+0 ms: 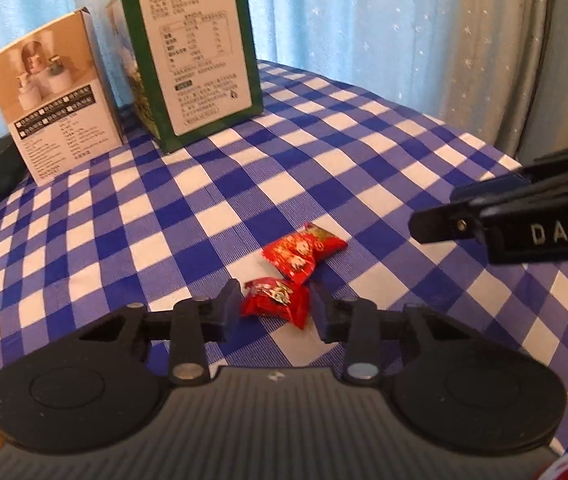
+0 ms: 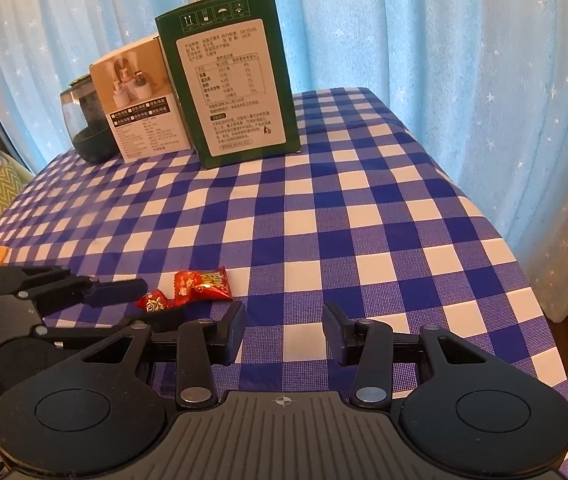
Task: Organize snacks
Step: 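Grasp a small red candy with the left gripper while the right grasps the other, then carry both held red candies over the orange tray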
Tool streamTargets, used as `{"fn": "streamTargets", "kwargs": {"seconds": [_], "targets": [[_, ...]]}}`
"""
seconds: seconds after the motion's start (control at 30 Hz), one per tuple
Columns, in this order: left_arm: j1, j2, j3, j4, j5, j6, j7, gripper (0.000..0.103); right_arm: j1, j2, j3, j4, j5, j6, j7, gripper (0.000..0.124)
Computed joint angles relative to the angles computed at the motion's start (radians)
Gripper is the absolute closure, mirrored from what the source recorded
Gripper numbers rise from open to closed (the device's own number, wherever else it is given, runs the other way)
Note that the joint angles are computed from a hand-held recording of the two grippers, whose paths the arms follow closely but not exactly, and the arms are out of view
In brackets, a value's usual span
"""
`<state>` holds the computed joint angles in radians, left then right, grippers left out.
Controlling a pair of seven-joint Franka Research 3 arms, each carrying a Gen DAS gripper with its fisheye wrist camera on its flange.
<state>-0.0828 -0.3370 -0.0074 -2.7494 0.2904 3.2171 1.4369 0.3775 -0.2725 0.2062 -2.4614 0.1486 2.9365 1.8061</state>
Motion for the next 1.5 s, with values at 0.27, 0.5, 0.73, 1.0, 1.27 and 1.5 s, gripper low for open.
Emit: {"fn": "streamTargets", "kwargs": {"seconds": [0.27,0.5,0.73,1.0,1.27,1.5], "targets": [[0.102,-0.069,-0.099,-0.045,-0.010,-0.003,-0.084,0.082,0.073,0.035,-0.043,0.020,0.090,0.032,-0.081,0.080],[0.141,-0.204,-0.121,-0.126,-0.016,-0.044,-0.212,0.082,0.171,0.121,-0.086,0.087,0.273,0.078,-0.325,0.080],[0.111,-0.278,-0.088,-0.168,-0.008,-0.077,-0.235,0.082,0.095,0.216,-0.006,0.149,0.054,0.091,-0.202,0.080],[0.083,-0.326,-0.062,-0.200,-0.014,-0.103,-0.239,0.082,0.071,0.234,-0.012,0.146,-0.208,0.098,0.014,0.106],[0.050,-0.404,-0.047,-0.233,-0.032,-0.149,-0.237,0.082,0.064,0.169,-0.008,0.105,-0.183,0.101,0.009,0.106],[0.023,-0.538,-0.039,-0.273,-0.053,-0.227,-0.234,0.082,0.055,0.021,0.024,0.031,-0.099,0.020,0.025,0.106]]}}
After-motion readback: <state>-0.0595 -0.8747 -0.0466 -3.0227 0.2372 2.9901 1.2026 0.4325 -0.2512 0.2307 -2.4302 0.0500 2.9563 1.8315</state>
